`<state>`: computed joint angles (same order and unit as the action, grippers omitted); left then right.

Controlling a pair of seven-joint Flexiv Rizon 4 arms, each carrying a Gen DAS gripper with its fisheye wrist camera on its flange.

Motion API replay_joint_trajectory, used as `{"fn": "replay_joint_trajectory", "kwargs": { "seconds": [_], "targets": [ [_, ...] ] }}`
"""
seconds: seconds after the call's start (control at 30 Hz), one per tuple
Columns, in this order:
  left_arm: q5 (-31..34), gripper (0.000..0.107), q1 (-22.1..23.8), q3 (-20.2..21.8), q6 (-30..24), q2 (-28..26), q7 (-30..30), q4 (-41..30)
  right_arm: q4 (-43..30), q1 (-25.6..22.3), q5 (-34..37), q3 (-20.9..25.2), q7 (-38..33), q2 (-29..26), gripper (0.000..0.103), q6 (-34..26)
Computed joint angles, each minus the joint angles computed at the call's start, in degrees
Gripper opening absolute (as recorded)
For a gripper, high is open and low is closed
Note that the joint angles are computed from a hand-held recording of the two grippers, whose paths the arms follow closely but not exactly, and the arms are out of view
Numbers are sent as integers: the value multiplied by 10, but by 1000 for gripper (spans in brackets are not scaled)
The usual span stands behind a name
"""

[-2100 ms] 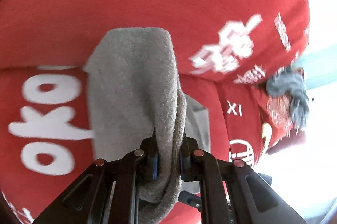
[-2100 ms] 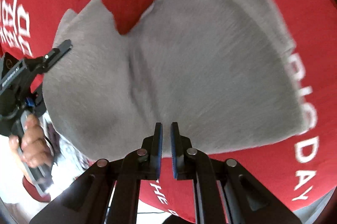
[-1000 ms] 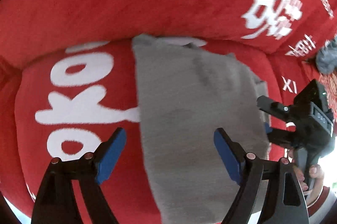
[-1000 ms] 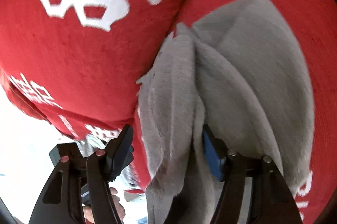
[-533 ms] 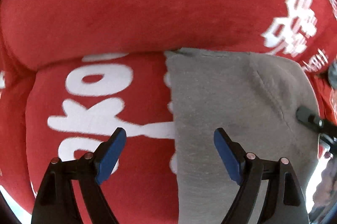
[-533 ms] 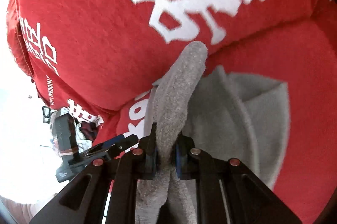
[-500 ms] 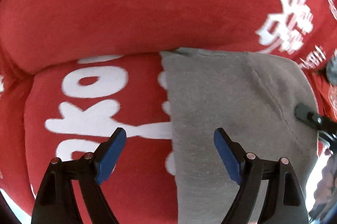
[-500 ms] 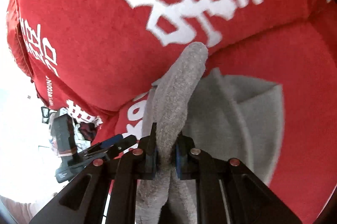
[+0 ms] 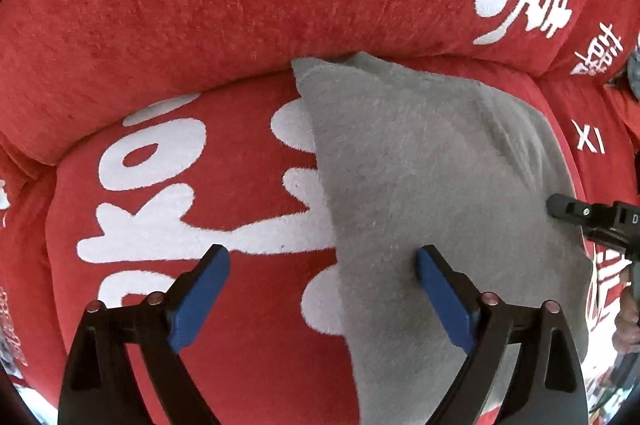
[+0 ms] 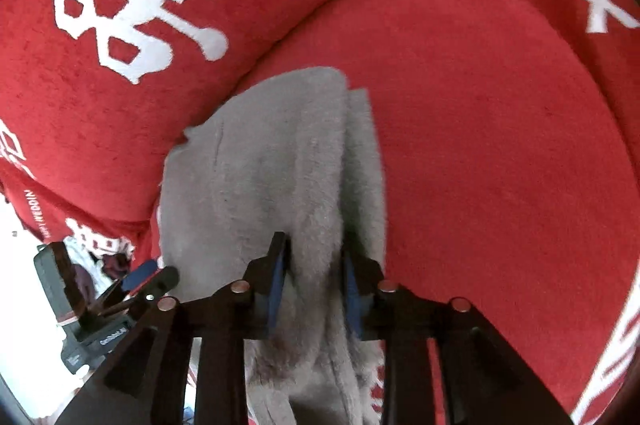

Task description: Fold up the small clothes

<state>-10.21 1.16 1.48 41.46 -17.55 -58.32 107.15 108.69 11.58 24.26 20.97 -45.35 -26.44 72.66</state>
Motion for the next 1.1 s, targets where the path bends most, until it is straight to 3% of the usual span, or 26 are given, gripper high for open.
{"fn": "replay_joint_trajectory", "kwargs": {
  "seconds": [0.13,0.27,0.37,0.47,0.5,0.53,0.57,0.7,0.8,0.93,1.1],
  "targets": [
    [-21,95,16,-1,-55,14,32,-5,28,30,-50,-32,45,47,38,-47],
    [-29,95,21,4,-78,33,57,10,76,36,-33,-24,48,107,38,-32],
    [-25,95,23,10,-91,47,65,26,87,42,10,-5,33,128,38,-8],
    [-22,95,23,14,-99,55,59,41,61,28,84,22,-40,120,37,-47],
    [-22,95,23,15,-100,54,57,43,55,36,78,16,-40,115,35,-70],
    [-23,95,24,15,-100,53,55,45,53,47,64,7,-34,114,10,-86],
    [-23,95,24,15,-97,55,55,48,54,59,44,-3,-25,116,6,-96],
    [-11,95,22,18,-78,67,71,75,86,95,-24,-35,49,138,6,-98],
    [0,95,21,20,-75,68,72,93,106,100,-38,-38,86,139,6,-124],
    [-7,95,25,22,-80,72,64,100,131,104,-26,-34,121,146,7,-90],
    [-4,95,26,22,-81,82,59,96,138,115,-83,-49,195,176,8,-117]
  ]
}}
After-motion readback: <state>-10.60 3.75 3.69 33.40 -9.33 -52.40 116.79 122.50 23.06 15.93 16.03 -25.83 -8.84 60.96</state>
